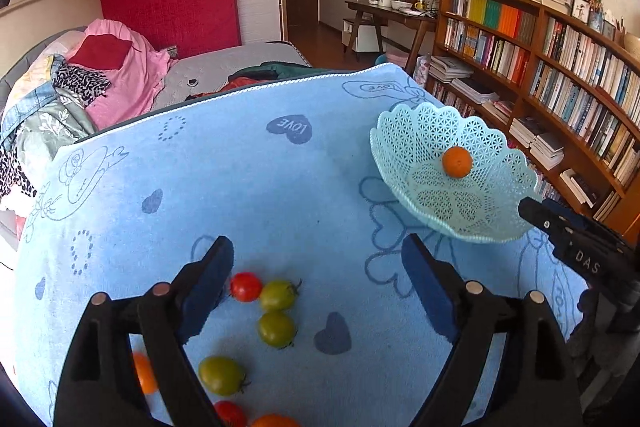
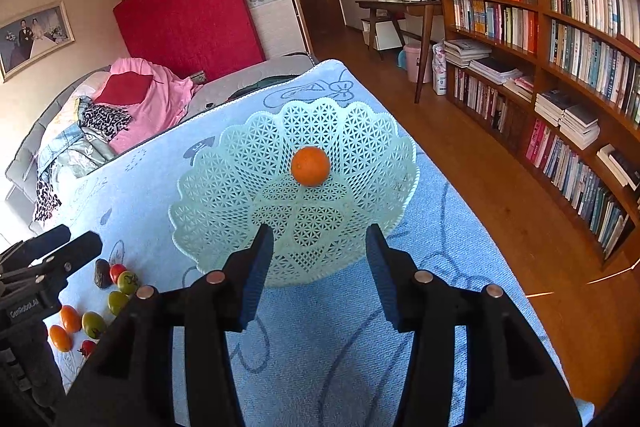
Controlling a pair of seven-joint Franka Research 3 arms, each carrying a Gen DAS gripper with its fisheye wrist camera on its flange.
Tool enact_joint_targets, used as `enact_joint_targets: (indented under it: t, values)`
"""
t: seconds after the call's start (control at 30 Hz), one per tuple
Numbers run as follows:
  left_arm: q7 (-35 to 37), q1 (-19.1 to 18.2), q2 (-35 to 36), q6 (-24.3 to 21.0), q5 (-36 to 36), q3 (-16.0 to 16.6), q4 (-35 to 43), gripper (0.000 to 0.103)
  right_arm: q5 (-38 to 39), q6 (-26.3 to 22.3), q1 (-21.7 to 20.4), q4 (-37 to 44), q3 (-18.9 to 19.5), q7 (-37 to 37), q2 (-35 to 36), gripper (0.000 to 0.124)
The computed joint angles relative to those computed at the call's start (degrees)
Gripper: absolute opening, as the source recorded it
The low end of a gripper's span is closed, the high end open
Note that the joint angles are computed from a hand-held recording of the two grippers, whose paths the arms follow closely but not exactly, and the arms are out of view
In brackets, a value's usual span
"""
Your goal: Organize fruits
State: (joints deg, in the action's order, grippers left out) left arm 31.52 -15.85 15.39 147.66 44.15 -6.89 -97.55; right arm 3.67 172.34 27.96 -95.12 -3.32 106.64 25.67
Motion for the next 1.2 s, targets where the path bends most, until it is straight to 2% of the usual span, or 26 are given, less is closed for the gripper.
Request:
enact_joint_targets:
  t: [0.17,0.27,0.4,0.5,0.63,0.83,1.07,1.2]
  values:
    - [0.0,0.6,-5.9,0.0,0.6,-0.9,-8.2,0.086,1.2,1.1,-0.8,-1.6,1.4,-1.0,-0.8,0.051]
    - [-0.1,1.4,-8.1,-1.3,-0.2,-1.9,-11.3,0.085,0.9,1.5,0.4,-2.6,0.2,-0.1,-1.5,0.051]
    - [0.8,2.8,-12.4,-1.8,-4.9,-3.1,-16.8,0.085,1.1,2.3,0.7,-4.4,-0.2,0.4,-2.6,0.051]
    - [4.5,3.3,-17.4,-1.0,-10.6,-4.4,-23.0,0.085,1.2,2.5,0.6,-5.2,-0.3,0.7,-3.0,0.051]
    - [8.0,2.3,-21.1,-3.7,-15.5,-6.3,-27.6,0.085,1.9,2.9,0.0,-5.2,0.4,0.6,-3.0,0.051]
    - [10.1,1.5,-20.6,-3.4,-20.2,-7.2,-28.9,0.073,2.3,3.0,-0.3,-5.6,1.4,-0.8,-3.4,0.051]
    - [12.6,1.1,-18.2,-4.0,-24.4,-6.9,-28.1,0.039,2.3,3.9,0.3,-7.4,0.6,-0.6,-4.6,0.051]
    - [12.6,1.1,-18.0,-3.8,-23.3,-6.9,-27.5,0.038,2.5,4.2,0.1,-7.8,0.5,-0.5,-4.9,0.051]
